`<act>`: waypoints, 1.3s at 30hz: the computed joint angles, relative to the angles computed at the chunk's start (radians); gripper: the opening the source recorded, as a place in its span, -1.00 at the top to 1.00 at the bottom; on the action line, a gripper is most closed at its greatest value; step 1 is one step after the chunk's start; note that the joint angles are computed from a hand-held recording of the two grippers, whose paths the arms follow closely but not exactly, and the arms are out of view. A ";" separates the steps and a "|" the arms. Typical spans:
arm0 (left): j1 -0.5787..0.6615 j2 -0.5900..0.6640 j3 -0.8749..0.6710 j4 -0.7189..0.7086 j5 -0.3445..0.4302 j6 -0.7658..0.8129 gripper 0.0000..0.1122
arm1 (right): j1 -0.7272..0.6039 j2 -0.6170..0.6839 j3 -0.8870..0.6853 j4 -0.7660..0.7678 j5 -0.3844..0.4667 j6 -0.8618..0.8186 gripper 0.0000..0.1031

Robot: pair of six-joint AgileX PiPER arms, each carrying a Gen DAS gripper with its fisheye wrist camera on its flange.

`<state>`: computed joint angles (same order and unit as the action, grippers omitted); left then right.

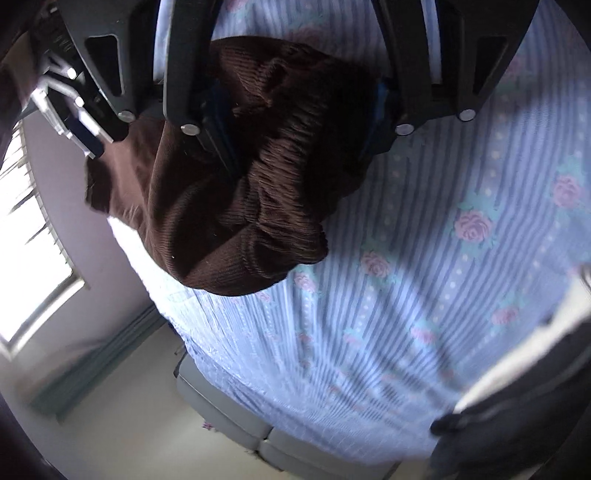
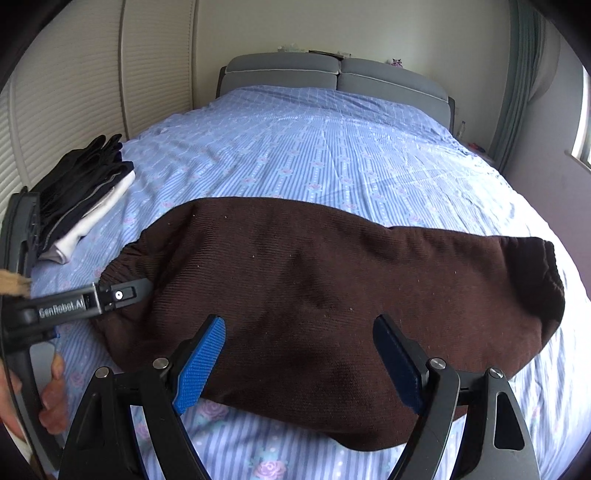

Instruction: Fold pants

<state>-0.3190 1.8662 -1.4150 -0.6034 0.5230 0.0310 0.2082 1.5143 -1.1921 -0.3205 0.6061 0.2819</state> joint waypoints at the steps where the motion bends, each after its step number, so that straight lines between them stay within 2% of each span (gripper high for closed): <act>1: -0.019 -0.019 0.018 0.059 -0.027 -0.045 0.14 | -0.003 -0.004 0.004 0.006 0.002 -0.003 -0.61; 7: -0.131 -0.143 0.173 0.466 -0.210 -0.351 0.18 | -0.005 -0.037 0.033 0.019 0.004 -0.019 -0.61; 10: -0.118 -0.133 0.165 0.439 -0.226 -0.321 0.08 | 0.003 -0.051 0.043 0.011 0.003 -0.020 -0.61; 11: -0.101 -0.127 0.156 0.380 -0.219 -0.264 0.04 | 0.003 -0.055 0.046 0.015 0.002 -0.026 -0.61; 13: -0.046 -0.108 0.123 0.233 -0.188 -0.112 -0.03 | 0.006 -0.060 0.048 0.018 0.000 -0.027 -0.61; 15: 0.016 -0.064 0.065 0.051 -0.155 0.038 -0.18 | 0.006 -0.058 0.041 0.027 -0.006 -0.025 -0.61; 17: 0.069 -0.014 -0.002 -0.074 -0.088 0.112 -0.19 | 0.005 -0.045 0.024 0.052 -0.008 -0.035 -0.61; 22: 0.117 0.128 -0.199 -0.203 0.107 0.189 -0.17 | 0.005 -0.018 -0.008 0.088 -0.014 -0.043 -0.61; 24: 0.104 0.174 -0.271 -0.198 0.166 0.191 -0.08 | 0.003 -0.016 -0.007 0.097 -0.018 -0.048 -0.61; 26: 0.082 0.215 -0.349 -0.122 0.217 0.108 0.06 | -0.002 -0.014 -0.007 0.102 -0.014 -0.052 -0.60; 27: 0.072 0.204 -0.344 -0.089 0.200 0.078 0.24 | -0.004 -0.016 -0.004 0.094 -0.011 -0.045 -0.60; 30: 0.074 0.110 -0.248 -0.161 0.163 0.144 0.43 | -0.014 -0.035 0.013 0.095 -0.009 -0.044 -0.60; 32: 0.083 0.051 -0.193 -0.220 0.170 0.216 0.46 | -0.027 -0.056 0.029 0.114 -0.018 -0.057 -0.60; 35: 0.090 -0.024 -0.127 -0.215 0.193 0.229 0.48 | -0.043 -0.085 0.045 0.163 -0.023 -0.092 -0.60; 38: 0.109 0.015 -0.163 -0.082 0.229 0.128 0.47 | -0.031 -0.103 0.059 0.131 -0.022 -0.066 -0.60; 39: 0.121 0.059 -0.208 -0.071 0.267 0.096 0.46 | -0.031 -0.106 0.062 0.121 -0.022 -0.060 -0.60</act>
